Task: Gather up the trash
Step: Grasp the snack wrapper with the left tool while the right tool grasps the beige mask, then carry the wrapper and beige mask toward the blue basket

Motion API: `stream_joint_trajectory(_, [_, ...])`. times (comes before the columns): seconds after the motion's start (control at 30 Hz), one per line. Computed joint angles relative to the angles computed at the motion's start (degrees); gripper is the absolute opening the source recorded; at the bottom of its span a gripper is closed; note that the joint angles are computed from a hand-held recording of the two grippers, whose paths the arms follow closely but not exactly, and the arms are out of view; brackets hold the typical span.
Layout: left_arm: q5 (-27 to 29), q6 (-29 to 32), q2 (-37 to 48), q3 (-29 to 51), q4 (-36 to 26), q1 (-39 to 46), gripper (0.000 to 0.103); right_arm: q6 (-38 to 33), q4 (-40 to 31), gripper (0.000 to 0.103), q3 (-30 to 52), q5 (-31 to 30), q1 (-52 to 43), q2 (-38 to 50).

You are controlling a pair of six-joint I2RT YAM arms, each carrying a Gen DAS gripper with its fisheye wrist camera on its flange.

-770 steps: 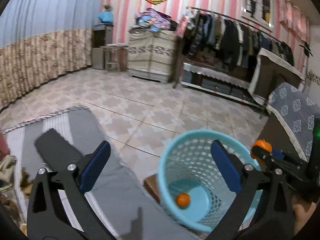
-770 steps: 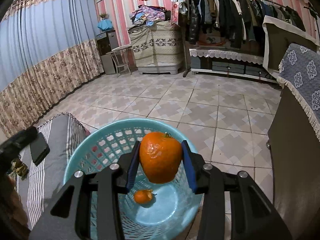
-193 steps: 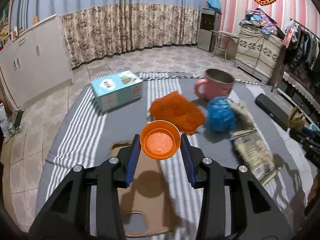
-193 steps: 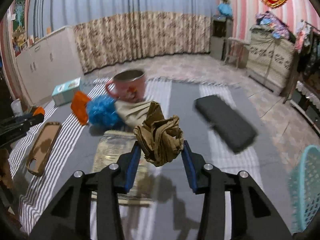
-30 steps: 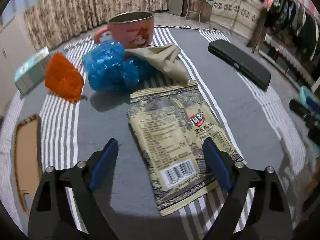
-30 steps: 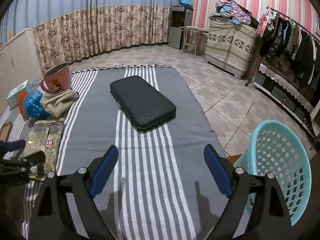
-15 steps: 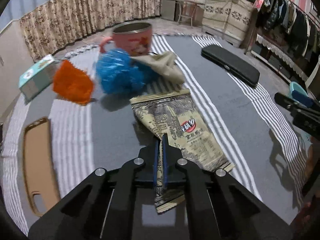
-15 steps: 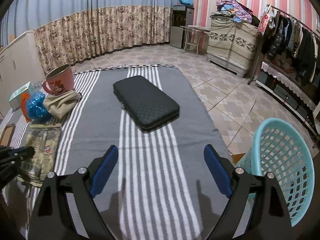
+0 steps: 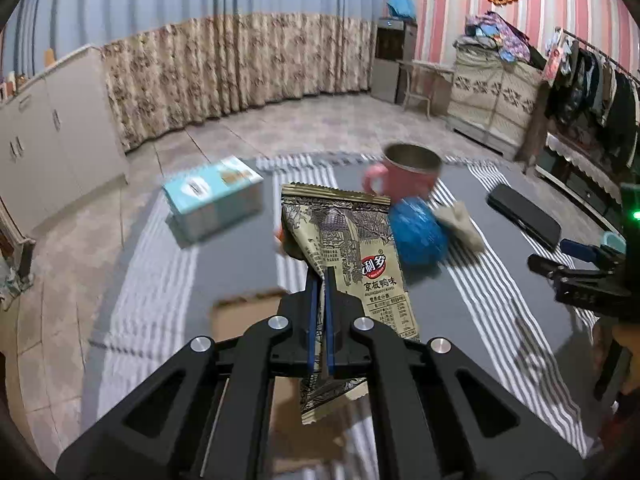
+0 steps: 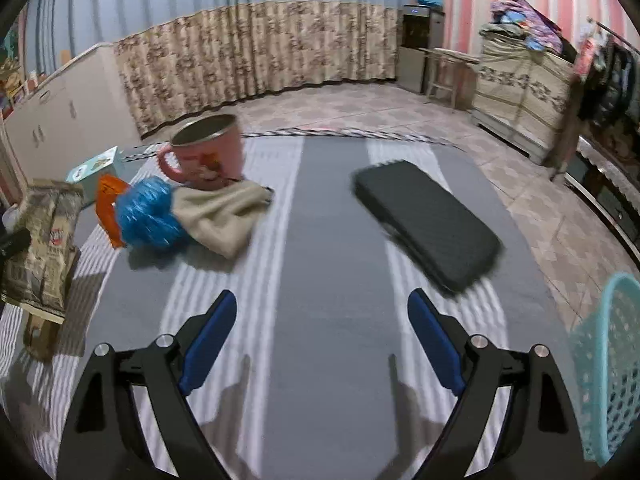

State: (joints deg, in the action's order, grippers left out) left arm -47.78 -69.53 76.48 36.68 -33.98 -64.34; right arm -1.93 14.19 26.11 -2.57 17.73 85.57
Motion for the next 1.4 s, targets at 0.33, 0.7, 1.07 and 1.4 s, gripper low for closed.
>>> stream_joint_trajectory(0.33, [4.22,10.99,-5.80,-8.07,12.97,10.78,0.002,4.23,-2.25,0.085,12.52,7.59,12.28,13.08])
stream_joint_trajectory(0.7, [4.88,11.66,-5.32,-8.74,14.84,11.76,0.002,1.71,-4.27,0.013,13.57,0.12,7.44,11.84])
stream_joint_trajectory(1.07, [0.18,7.71,5.74,5.92,9.50,1.80,0.002,-7.67,-10.17,0.010,0.30,-22.19,-23.01,-11.10])
stream_joint_trajectory(1.4, [3.32,16.92,30.56,31.29,17.50,-3.83,0.002,-31.61,-29.89,0.010,11.35,-42.14,-67.36,-6.37])
